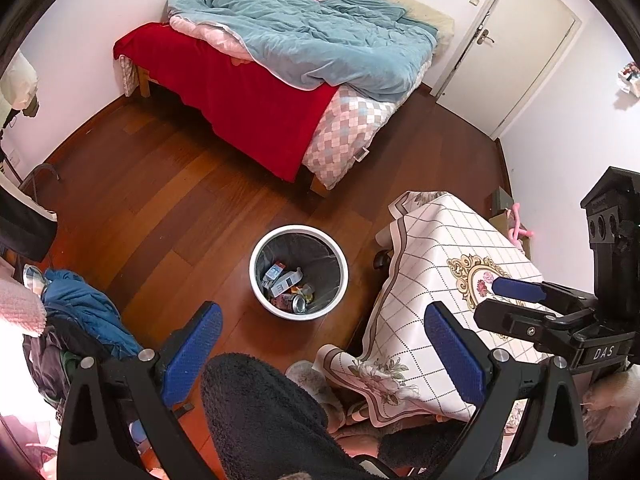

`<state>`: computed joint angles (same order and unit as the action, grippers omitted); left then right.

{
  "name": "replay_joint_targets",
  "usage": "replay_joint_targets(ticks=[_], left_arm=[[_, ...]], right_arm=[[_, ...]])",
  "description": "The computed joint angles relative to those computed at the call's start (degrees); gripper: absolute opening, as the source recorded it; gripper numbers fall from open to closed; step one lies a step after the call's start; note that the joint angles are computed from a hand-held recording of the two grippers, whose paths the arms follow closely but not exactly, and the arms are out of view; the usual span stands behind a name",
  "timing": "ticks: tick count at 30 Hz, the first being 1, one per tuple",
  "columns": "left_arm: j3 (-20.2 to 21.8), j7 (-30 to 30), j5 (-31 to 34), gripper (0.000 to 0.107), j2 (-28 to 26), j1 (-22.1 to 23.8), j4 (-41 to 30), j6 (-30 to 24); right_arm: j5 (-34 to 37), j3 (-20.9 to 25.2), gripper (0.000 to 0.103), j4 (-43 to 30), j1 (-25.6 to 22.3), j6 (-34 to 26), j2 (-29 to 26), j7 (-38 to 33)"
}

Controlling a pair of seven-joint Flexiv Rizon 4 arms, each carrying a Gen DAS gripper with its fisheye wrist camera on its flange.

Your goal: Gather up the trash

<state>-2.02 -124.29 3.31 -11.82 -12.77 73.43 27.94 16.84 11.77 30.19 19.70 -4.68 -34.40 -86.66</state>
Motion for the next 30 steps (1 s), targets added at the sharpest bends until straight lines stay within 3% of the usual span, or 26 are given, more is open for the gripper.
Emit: replay_joint_targets(ticks=[30], left_arm=[[-0.2, 0.6, -0.5, 0.103, 0.0, 0.0, 0.0, 0.1]], right_arm=[[0.2, 0.0, 0.103, -0.8, 0.3, -0.9, 0.1, 0.2]])
